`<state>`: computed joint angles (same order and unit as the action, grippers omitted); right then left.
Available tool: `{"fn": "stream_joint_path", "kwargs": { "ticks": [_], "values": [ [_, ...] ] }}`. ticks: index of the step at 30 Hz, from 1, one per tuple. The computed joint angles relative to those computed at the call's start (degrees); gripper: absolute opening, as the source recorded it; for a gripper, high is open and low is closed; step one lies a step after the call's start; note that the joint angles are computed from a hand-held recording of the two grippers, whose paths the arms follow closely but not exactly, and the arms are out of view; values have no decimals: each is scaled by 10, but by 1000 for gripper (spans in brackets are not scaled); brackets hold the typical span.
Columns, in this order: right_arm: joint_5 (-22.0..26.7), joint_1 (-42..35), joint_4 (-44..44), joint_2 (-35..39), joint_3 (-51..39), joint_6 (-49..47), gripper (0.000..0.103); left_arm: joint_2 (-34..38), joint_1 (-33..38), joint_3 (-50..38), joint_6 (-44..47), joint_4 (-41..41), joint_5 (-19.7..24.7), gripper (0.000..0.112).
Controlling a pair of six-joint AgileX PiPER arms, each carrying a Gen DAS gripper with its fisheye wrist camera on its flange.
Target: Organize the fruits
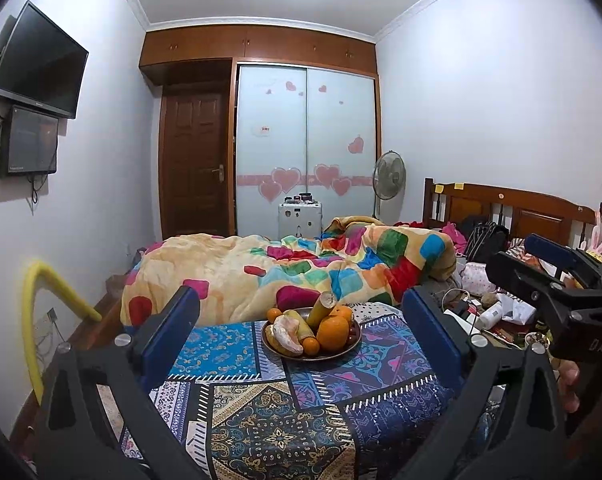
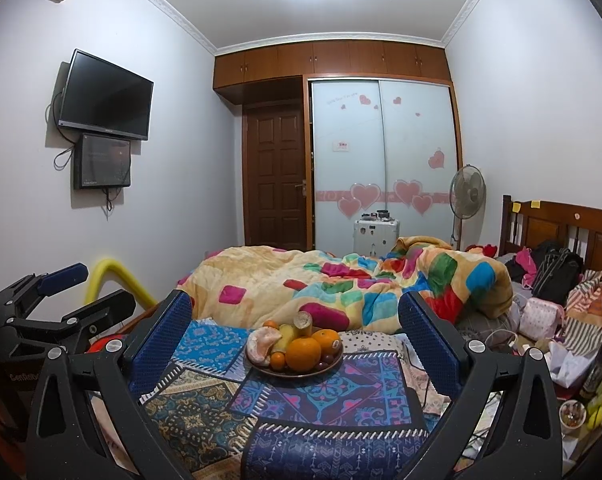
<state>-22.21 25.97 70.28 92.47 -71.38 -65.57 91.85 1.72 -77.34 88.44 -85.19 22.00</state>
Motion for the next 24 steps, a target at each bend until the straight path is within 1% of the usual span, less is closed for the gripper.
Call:
{"fn": "stream_joint_path", "kwargs": {
  "ticks": [5, 24],
  "values": [
    [0, 0, 1, 0, -1, 0, 103, 0, -2, 2, 7, -9, -4, 103],
    [5, -5, -10, -6, 12, 15, 103, 0, -4, 5, -5, 3, -3, 103]
  ]
}}
